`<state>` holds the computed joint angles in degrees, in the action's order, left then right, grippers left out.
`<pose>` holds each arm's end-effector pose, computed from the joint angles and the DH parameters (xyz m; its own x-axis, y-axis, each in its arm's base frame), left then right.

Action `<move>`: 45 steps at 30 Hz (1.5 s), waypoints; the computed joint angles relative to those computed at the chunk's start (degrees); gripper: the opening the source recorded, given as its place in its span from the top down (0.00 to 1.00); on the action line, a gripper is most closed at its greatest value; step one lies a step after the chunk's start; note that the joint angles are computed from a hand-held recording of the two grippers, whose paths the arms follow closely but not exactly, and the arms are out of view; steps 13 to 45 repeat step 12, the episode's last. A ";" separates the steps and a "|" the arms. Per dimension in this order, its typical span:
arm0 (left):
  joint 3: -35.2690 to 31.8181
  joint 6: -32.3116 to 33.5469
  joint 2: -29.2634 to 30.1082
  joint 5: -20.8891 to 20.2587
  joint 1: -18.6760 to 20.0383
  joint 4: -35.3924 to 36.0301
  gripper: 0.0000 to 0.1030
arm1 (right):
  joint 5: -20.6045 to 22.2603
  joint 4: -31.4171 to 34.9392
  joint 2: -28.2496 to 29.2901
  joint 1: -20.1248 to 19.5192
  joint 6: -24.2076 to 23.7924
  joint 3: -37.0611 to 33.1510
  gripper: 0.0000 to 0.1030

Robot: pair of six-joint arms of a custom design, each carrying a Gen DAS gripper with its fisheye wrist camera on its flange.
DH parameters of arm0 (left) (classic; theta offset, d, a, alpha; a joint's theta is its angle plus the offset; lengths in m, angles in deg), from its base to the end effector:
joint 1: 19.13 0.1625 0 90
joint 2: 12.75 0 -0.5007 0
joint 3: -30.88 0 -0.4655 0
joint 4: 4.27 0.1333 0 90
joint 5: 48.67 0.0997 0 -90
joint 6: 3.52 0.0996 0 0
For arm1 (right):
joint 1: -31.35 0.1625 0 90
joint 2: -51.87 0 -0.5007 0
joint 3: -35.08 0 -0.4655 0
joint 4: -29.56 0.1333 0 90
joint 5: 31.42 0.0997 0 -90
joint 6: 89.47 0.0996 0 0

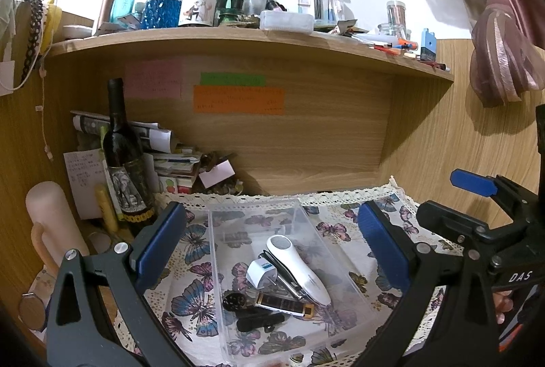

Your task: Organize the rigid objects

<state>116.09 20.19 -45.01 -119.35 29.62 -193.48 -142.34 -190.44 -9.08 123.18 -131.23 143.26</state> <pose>-0.4293 -0.7417 0.0653 -0.6106 0.6142 -0.5000 0.7661 0.2980 -0.5695 0.1189 -0.6606 0.3457 -0.7022 0.1581 0.6942 -0.6323 0.3098 -0.7101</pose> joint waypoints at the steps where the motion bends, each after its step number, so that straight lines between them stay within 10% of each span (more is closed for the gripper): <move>1: -0.04 0.05 -0.05 -0.23 0.02 0.52 0.01 | -0.07 0.01 0.02 0.00 0.03 -0.03 0.00; 45: -0.18 0.45 0.29 -0.17 0.06 0.57 0.01 | -0.70 0.13 0.60 0.09 0.86 -0.52 0.00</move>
